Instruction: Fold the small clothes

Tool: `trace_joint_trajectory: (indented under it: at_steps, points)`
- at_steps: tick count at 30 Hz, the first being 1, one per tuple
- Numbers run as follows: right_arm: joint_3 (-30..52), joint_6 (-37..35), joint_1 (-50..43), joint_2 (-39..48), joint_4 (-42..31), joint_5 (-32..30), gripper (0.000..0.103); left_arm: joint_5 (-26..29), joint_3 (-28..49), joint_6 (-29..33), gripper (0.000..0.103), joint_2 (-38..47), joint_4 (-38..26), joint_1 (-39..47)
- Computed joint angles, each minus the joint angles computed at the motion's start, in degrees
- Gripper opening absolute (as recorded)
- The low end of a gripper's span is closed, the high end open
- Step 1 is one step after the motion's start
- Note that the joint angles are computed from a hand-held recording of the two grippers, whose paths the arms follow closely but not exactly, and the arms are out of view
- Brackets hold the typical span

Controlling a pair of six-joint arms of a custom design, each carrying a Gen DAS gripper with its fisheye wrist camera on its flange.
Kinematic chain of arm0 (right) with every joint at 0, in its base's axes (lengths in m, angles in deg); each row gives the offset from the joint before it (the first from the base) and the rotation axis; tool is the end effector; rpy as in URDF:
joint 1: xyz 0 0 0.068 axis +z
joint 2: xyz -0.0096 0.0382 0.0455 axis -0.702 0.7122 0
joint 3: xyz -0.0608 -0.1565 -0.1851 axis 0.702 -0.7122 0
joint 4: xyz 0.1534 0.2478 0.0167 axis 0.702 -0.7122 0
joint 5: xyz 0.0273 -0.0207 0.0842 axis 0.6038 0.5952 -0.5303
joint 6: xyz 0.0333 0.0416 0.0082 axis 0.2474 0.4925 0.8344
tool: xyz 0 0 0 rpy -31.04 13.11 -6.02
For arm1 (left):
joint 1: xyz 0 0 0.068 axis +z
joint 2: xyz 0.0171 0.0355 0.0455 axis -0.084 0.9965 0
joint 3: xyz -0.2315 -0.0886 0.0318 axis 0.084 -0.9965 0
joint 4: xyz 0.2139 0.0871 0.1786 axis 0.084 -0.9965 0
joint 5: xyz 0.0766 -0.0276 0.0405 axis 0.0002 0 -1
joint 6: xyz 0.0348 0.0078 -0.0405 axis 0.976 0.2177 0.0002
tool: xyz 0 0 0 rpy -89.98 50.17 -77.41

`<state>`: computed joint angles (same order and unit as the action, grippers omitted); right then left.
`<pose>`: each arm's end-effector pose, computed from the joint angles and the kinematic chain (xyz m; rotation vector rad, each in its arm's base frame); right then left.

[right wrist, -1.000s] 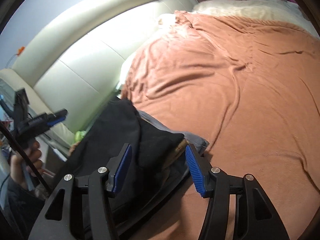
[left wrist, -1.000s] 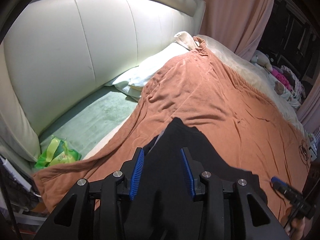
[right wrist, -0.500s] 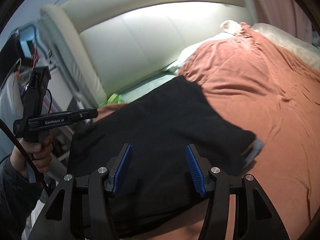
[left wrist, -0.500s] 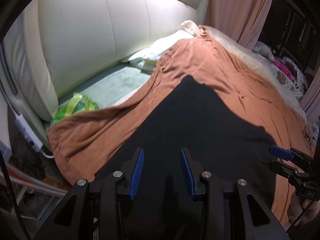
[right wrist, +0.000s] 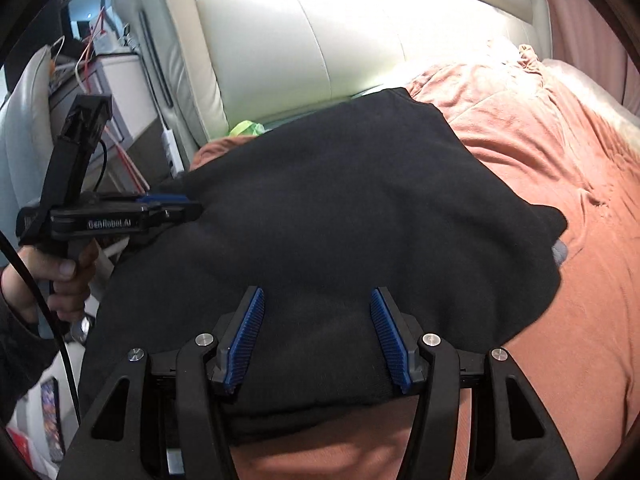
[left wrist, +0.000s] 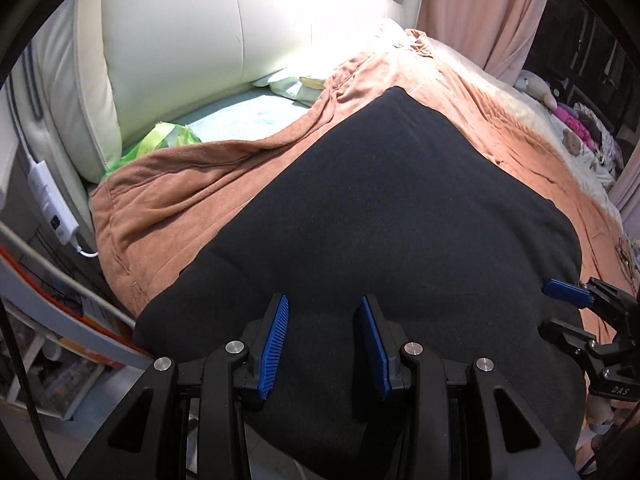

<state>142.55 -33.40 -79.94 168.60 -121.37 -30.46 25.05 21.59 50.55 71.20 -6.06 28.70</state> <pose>0.3366 -0.2104 0.1149 -1.0145 2.2714 0.4598 0.2670 0.1641 0.2077 -0.3755 2.4513 -0.0608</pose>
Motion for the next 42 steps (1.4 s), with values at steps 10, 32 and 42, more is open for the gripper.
trace_joint_trajectory:
  at_steps: [10,32,42]
  points:
    - [-6.2,-4.1,-0.4,-9.5,-4.7,-0.7,0.054,1.0,-5.0,0.1,0.039,-10.5,-4.7,-2.3]
    - [-17.3,-5.5,-5.9,-19.4,-4.2,3.4,0.054,5.3,-13.2,-7.3,0.039,-30.8,-14.4,-6.4]
    - [-9.1,-10.3,-19.1,-20.5,-17.3,-1.4,0.075,-2.3,-13.1,-18.1,0.077,-48.5,-23.0,-20.2]
